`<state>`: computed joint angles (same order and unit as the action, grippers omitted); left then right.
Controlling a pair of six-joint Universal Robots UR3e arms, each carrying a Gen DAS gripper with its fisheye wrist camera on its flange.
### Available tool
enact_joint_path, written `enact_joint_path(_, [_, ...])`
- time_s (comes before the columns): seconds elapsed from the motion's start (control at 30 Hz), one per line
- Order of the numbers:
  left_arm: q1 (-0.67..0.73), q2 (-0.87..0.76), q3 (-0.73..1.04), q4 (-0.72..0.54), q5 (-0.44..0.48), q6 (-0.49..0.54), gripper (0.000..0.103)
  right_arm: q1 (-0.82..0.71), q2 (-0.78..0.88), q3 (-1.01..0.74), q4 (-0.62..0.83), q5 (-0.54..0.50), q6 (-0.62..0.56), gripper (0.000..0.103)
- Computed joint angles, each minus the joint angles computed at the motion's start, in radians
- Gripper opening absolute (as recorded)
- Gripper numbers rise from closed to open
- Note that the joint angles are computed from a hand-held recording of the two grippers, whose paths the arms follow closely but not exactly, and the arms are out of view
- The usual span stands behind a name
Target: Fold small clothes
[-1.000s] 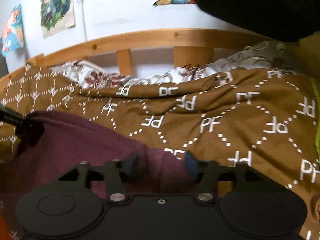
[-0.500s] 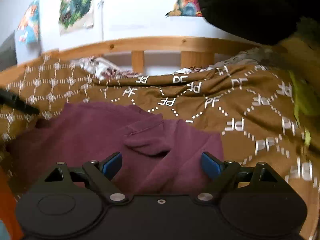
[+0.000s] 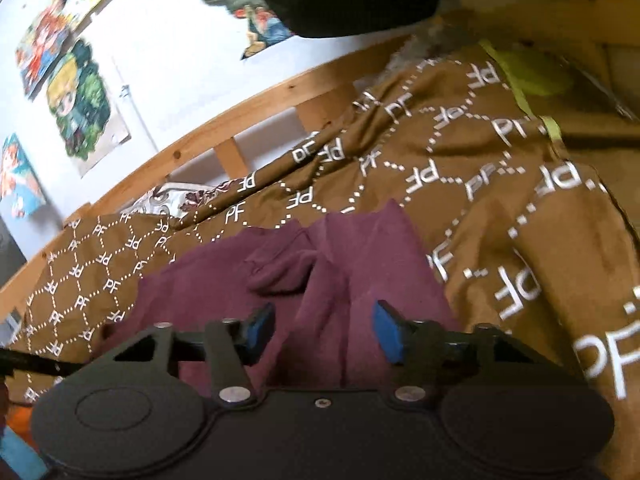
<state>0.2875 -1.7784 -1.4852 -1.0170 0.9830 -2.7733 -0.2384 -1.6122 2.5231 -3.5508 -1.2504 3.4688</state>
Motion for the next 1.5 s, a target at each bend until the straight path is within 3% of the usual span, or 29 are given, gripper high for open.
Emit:
enact_joint_path(0.07, [0.01, 0.014, -0.018, 0.006, -0.002, -0.008, 0.004, -0.011, -0.034, 0.021, 0.029, 0.0, -0.007, 0.041])
enact_joint_path(0.27, [-0.001, 0.061, -0.084, 0.085, 0.036, -0.051, 0.002, 0.072, -0.057, -0.047, 0.232, -0.056, -0.158, 0.039])
enact_joint_path(0.3, [0.008, 0.081, -0.107, 0.104, 0.031, -0.063, 0.002, 0.095, -0.046, -0.061, 0.239, -0.079, -0.174, 0.026])
enact_joint_path(0.33, [0.019, 0.099, -0.123, 0.109, 0.022, -0.072, 0.002, 0.109, -0.048, -0.07, 0.25, -0.092, -0.187, 0.005])
enact_joint_path(0.47, [0.063, 0.17, -0.161, 0.062, 0.009, -0.047, 0.002, 0.109, -0.141, -0.055, 0.303, -0.119, -0.169, 0.004])
enact_joint_path(0.67, [0.057, 0.166, -0.189, 0.037, 0.08, -0.028, 0.002, -0.033, -0.461, 0.036, 0.607, 0.008, -0.14, 0.004])
enact_joint_path(0.77, [0.042, 0.162, -0.195, 0.065, 0.092, -0.012, 0.002, -0.036, -0.478, 0.079, 0.611, 0.01, -0.152, 0.005])
enact_joint_path(0.87, [0.052, 0.158, -0.184, 0.033, 0.075, 0.023, 0.004, 0.021, -0.423, 0.063, 0.527, -0.059, -0.163, 0.017])
enact_joint_path(0.93, [0.072, 0.156, -0.178, -0.011, 0.036, 0.039, 0.007, 0.136, -0.327, 0.018, 0.428, -0.21, -0.202, 0.046])
enact_joint_path(1.0, [0.09, 0.158, -0.182, -0.033, 0.007, 0.046, 0.009, 0.175, -0.267, 0.004, 0.346, -0.248, -0.265, 0.063])
enact_joint_path(1.07, [0.102, 0.163, -0.186, -0.044, -0.013, 0.066, 0.016, 0.203, -0.208, -0.022, 0.296, -0.259, -0.313, 0.067])
enact_joint_path(1.17, [0.106, 0.173, -0.2, -0.04, -0.027, 0.089, 0.017, 0.245, -0.085, -0.119, 0.255, -0.266, -0.385, 0.074])
enact_joint_path(1.23, [0.096, 0.171, -0.204, -0.024, -0.011, 0.093, 0.014, 0.261, 0.005, -0.202, 0.246, -0.253, -0.436, 0.075])
enact_joint_path(1.27, [0.087, 0.172, -0.211, -0.004, 0.007, 0.088, 0.008, 0.276, 0.06, -0.26, 0.257, -0.262, -0.469, 0.075])
enact_joint_path(1.37, [0.075, 0.176, -0.228, 0.032, 0.026, 0.085, 0.005, 0.336, 0.212, -0.432, 0.297, -0.33, -0.562, 0.065])
enact_joint_path(1.5, [0.073, 0.187, -0.248, 0.057, 0.026, 0.091, 0.005, 0.317, 0.306, -0.57, 0.383, -0.335, -0.587, 0.015])
